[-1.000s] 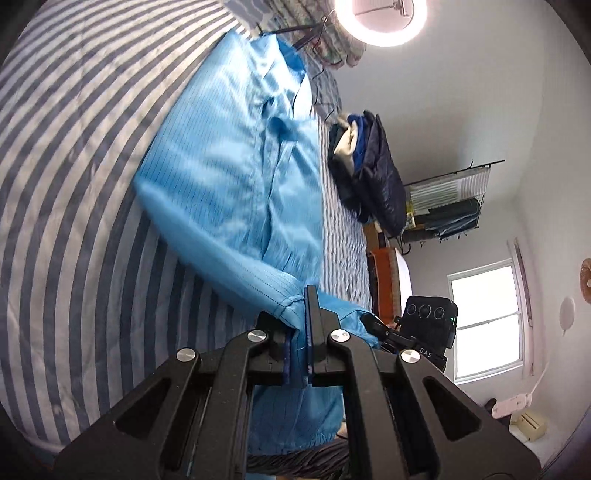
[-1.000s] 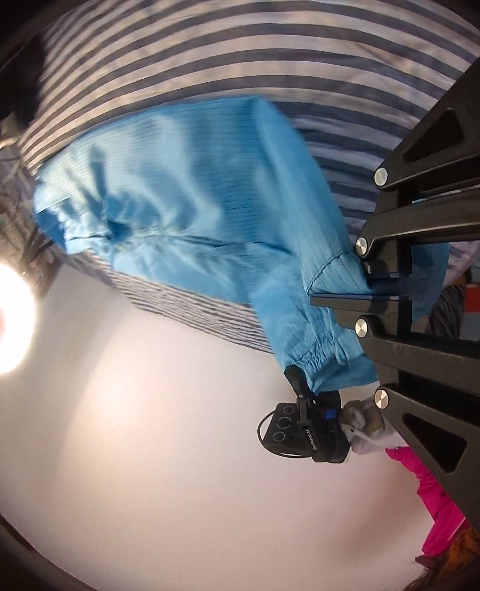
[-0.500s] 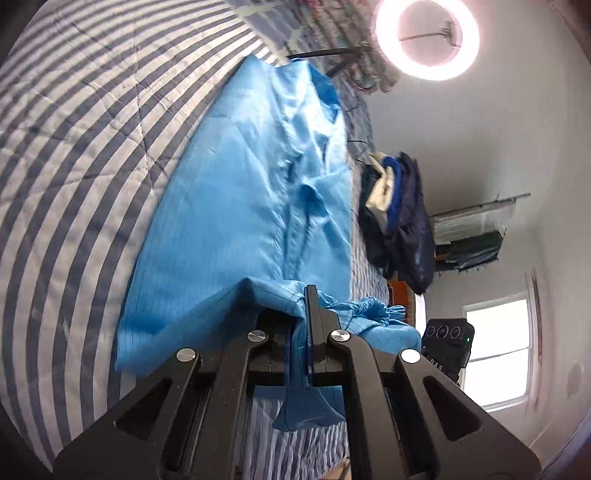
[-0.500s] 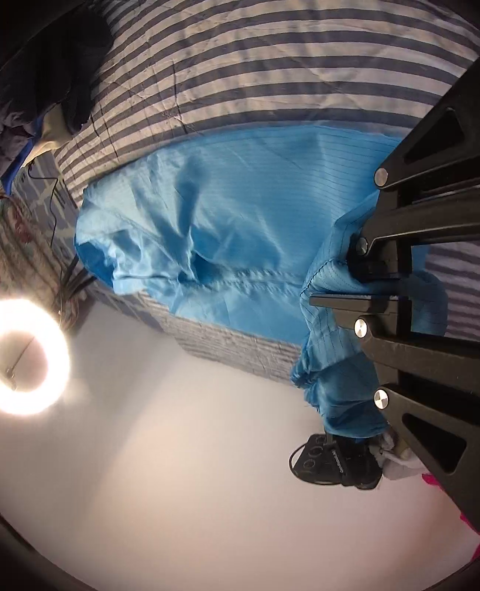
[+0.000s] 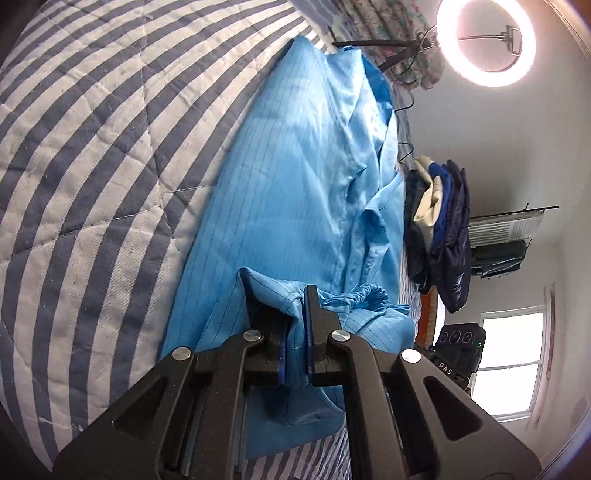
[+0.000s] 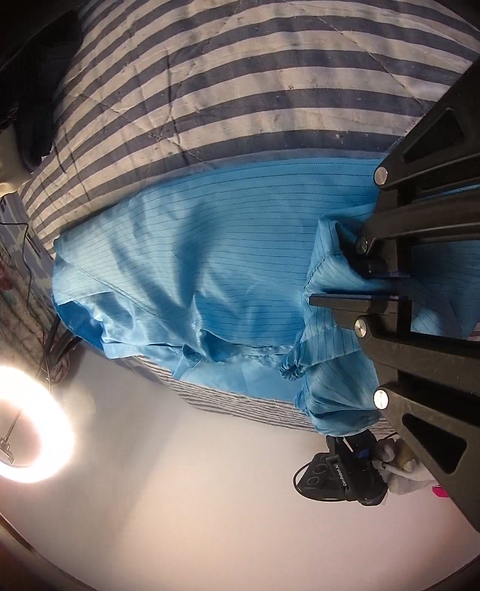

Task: Fold large clothes
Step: 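Fold the hem up toward the collar with both tools and release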

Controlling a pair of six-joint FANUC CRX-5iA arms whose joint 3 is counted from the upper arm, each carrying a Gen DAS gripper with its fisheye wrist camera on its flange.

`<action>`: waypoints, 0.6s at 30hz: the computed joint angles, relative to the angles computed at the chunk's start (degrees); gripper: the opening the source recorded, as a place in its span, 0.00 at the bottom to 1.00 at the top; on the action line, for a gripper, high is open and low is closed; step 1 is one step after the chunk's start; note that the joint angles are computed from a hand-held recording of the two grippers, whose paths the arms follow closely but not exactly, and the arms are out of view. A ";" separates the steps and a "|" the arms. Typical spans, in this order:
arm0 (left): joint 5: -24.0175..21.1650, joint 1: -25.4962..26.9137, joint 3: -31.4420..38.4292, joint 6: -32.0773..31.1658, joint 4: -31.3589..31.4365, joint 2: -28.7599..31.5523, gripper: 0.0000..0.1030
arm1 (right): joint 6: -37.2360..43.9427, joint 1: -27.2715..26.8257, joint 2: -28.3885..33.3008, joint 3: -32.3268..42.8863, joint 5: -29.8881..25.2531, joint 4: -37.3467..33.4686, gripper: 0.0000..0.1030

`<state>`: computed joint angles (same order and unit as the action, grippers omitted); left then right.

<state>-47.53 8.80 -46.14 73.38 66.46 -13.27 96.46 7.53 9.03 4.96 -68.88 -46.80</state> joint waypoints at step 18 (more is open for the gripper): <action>-5.43 5.73 5.72 -2.21 -13.94 -8.67 0.50 | 10.99 -0.09 -9.41 -1.71 -3.89 4.75 0.38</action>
